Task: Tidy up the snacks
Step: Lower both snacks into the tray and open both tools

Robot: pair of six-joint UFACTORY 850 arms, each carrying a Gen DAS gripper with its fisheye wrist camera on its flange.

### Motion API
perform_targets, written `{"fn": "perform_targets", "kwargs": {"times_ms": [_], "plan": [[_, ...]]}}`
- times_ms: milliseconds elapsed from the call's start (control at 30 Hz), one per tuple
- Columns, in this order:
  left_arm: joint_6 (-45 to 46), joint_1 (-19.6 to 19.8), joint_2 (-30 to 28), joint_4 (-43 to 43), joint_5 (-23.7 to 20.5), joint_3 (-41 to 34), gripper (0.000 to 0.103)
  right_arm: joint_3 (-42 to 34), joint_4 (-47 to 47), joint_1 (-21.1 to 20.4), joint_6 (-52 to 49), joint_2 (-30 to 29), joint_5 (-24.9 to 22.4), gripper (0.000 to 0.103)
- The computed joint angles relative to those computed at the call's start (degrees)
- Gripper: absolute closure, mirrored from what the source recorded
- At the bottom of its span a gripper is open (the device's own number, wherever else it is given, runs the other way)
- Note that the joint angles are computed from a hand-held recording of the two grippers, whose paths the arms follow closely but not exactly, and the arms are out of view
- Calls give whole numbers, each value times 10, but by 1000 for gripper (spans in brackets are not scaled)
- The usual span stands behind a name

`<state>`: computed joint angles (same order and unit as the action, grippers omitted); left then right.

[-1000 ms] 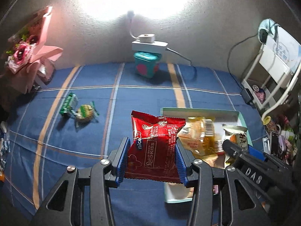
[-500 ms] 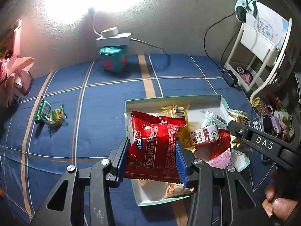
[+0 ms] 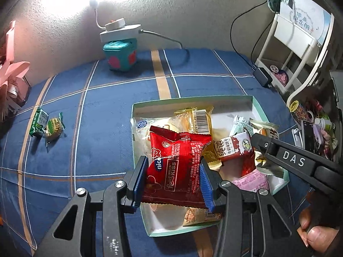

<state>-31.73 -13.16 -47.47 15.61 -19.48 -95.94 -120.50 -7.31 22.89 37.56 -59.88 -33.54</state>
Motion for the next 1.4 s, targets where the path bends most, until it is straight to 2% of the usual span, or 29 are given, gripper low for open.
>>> {"fn": "perform_targets", "kwargs": {"times_ms": [200,667,767,800,833,1067,1267,1400], "plan": [[23,-2,-10,-22,-10,-12,56,-23,12,-2,-8,-18,-19,47],[54,-8,-25,-52,-25,-29,55,-31,16,-2,-14,-27,-30,46],[60,-7,-25,-59,-26,-29,42,-34,13,-1,-13,-28,-32,36],[63,-6,-24,-63,-25,-27,41,-32,13,-1,-13,-27,-31,30],[64,-6,-22,-65,-23,-26,41,-30,11,-1,-13,-25,-30,27],[52,-1,-12,-64,-23,-20,36,-23,-2,0,-9,-17,-30,26],[-6,15,4,-34,-19,-3,36,-20,-5,0,-14,-12,-35,26],[-130,27,14,66,-30,7,36,-21,-8,4,-20,-10,-37,26]]}}
